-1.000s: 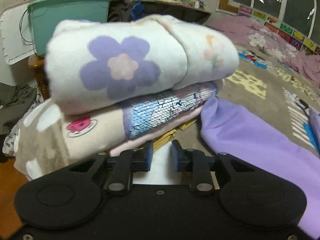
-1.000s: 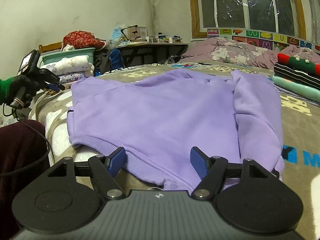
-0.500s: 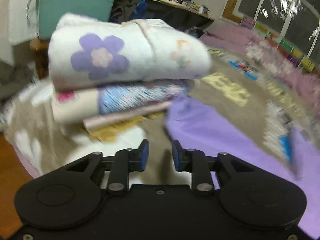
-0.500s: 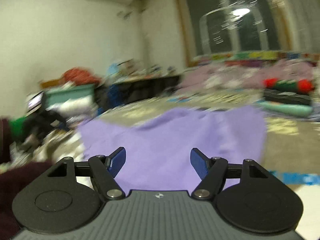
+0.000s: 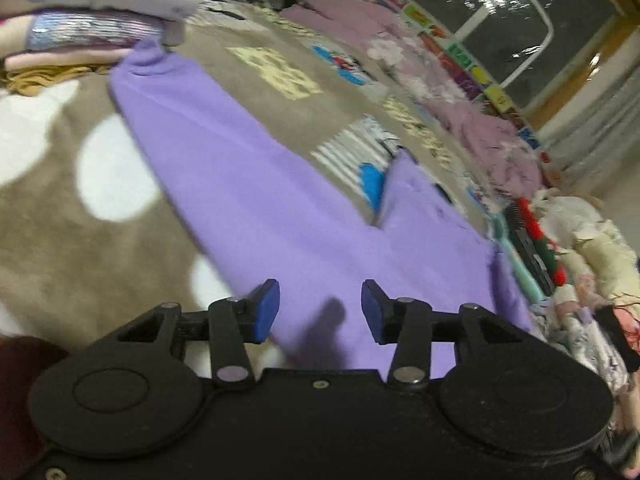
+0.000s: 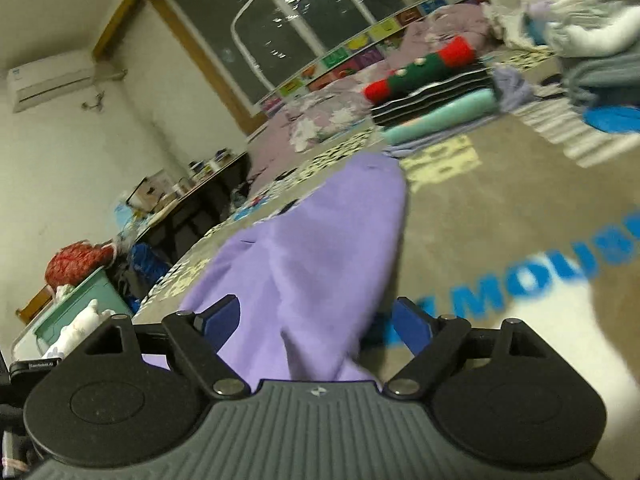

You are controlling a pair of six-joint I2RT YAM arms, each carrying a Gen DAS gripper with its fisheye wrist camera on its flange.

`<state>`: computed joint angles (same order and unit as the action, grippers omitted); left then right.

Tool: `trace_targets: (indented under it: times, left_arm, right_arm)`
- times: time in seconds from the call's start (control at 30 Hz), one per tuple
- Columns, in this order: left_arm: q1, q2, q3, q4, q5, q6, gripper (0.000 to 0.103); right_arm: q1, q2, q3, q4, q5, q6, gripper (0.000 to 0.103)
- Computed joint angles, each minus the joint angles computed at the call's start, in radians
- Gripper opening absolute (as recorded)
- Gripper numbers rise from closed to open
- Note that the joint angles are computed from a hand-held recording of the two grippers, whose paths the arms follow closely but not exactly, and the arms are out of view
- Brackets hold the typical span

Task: Fold clothes
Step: 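Release the left gripper and smooth the sweatshirt sleeve along the body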

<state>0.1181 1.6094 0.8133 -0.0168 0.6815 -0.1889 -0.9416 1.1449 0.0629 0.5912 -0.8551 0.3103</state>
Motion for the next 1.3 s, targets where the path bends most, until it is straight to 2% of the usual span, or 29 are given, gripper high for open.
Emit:
trace_targets:
  times: [0.07, 0.13, 0.2, 0.27, 0.37, 0.43, 0.53, 0.63, 0.73, 0.8, 0.87, 0.9, 0.93, 1.0, 1.13, 1.3]
  left_arm:
    - [-0.002, -0.001, -0.038, 0.06, 0.018, -0.026, 0.046]
    - [0.001, 0.002, -0.06, 0.111, 0.006, -0.06, 0.046]
    - [0.017, 0.009, -0.084, 0.187, 0.004, -0.118, 0.051]
    - [0.032, 0.018, -0.1, 0.24, 0.005, -0.177, 0.064]
    - [0.045, 0.056, -0.091, 0.252, 0.01, -0.219, 0.066]
    - [0.046, 0.096, -0.062, 0.222, 0.009, -0.249, 0.066]
    - [0.059, 0.135, -0.044, 0.234, 0.034, -0.285, 0.066]
    - [0.042, 0.138, -0.044, 0.252, 0.015, -0.279, 0.068]
    - [0.021, 0.131, -0.053, 0.265, -0.025, -0.25, 0.069]
    - [0.015, 0.139, -0.053, 0.28, -0.034, -0.242, 0.069]
    - [0.011, 0.147, -0.052, 0.291, -0.04, -0.238, 0.069]
    - [0.01, 0.151, -0.051, 0.295, -0.041, -0.238, 0.069]
    - [0.008, 0.155, -0.049, 0.3, -0.043, -0.237, 0.069]
    - [0.01, 0.156, -0.052, 0.304, -0.039, -0.239, 0.069]
    - [0.011, 0.155, -0.058, 0.313, -0.036, -0.249, 0.069]
    - [0.01, 0.14, -0.072, 0.316, -0.042, -0.252, 0.069]
  right_arm:
    - [0.009, 0.132, 0.096, 0.015, -0.005, 0.011, 0.083]
    - [0.025, 0.243, 0.223, -0.045, 0.008, 0.031, 0.083]
    - [0.031, 0.363, 0.347, -0.112, 0.007, 0.061, 0.083]
    - [0.035, 0.477, 0.47, -0.166, 0.016, 0.079, 0.08]
    - [0.048, 0.604, 0.626, -0.25, 0.025, 0.102, 0.077]
    - [0.063, 0.676, 0.706, -0.252, 0.041, 0.137, 0.075]
    - [0.09, 0.782, 0.841, -0.264, 0.069, 0.176, 0.072]
    - [0.116, 0.864, 0.946, -0.263, 0.091, 0.212, 0.066]
    - [0.137, 0.933, 1.031, -0.256, 0.104, 0.245, 0.065]
    - [0.15, 0.963, 1.064, -0.246, 0.106, 0.256, 0.062]
    - [0.161, 0.975, 1.082, -0.248, 0.108, 0.245, 0.045]
    - [0.167, 0.971, 1.078, -0.248, 0.115, 0.231, 0.031]
    - [0.173, 0.963, 1.069, -0.241, 0.127, 0.218, 0.022]
    - [0.175, 0.93, 1.026, -0.2, 0.145, 0.202, 0.013]
    - [0.163, 0.836, 0.924, -0.107, 0.196, 0.225, 0.011]
    - [0.124, 0.709, 0.826, -0.071, 0.222, 0.223, 0.01]
